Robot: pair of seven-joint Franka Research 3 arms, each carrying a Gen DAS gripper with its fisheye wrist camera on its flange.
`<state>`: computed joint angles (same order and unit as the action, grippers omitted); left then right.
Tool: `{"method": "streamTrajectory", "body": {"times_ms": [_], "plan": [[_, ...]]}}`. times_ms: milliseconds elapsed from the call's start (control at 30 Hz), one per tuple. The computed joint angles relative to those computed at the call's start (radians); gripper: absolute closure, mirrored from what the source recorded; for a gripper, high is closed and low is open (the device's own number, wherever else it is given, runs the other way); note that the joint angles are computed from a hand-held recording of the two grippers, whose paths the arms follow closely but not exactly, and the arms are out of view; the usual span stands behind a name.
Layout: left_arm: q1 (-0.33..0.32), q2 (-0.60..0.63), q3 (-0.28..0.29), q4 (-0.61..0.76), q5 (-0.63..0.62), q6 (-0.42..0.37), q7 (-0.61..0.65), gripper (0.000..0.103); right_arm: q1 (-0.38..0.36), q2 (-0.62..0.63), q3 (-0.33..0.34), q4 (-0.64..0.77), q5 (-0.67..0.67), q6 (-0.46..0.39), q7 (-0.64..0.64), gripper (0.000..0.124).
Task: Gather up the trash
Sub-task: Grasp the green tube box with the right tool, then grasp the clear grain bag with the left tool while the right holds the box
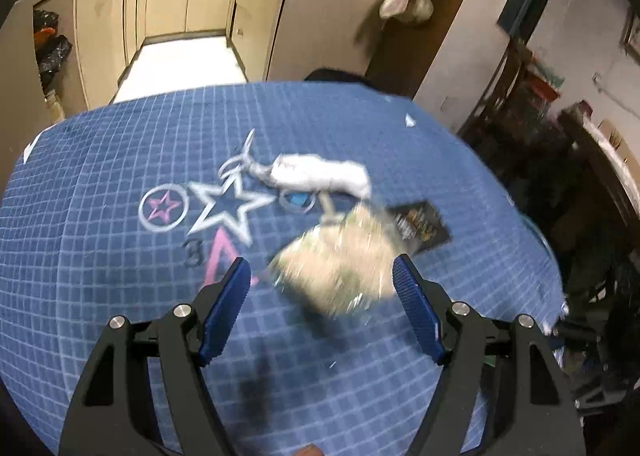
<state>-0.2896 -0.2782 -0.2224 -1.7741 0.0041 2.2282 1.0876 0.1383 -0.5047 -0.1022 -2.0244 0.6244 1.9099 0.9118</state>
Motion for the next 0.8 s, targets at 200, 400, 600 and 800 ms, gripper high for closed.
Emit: {"method": "streamTrajectory", "body": {"times_ms": [200,400,600,800], "plan": [[-0.027,0.062,-0.043,0.064,0.135,-0.046,0.196,0.032,-0.016,0.001,-0.031,-0.012,0.038,0.015,0.026,0.09],[-0.034,0.104,-0.05,0.095,0.164,-0.073,0.257,0.032,-0.027,0.008,-0.037,-0.015,0.068,0.035,0.049,0.092],[-0.034,0.106,-0.043,0.095,0.142,-0.067,0.284,0.032,-0.033,0.016,-0.007,-0.015,0.025,0.065,0.067,0.092],[-0.043,0.109,-0.057,0.077,0.161,-0.034,0.287,0.032,-0.034,0.015,0.047,-0.025,-0.1,0.106,0.084,0.087]]}}
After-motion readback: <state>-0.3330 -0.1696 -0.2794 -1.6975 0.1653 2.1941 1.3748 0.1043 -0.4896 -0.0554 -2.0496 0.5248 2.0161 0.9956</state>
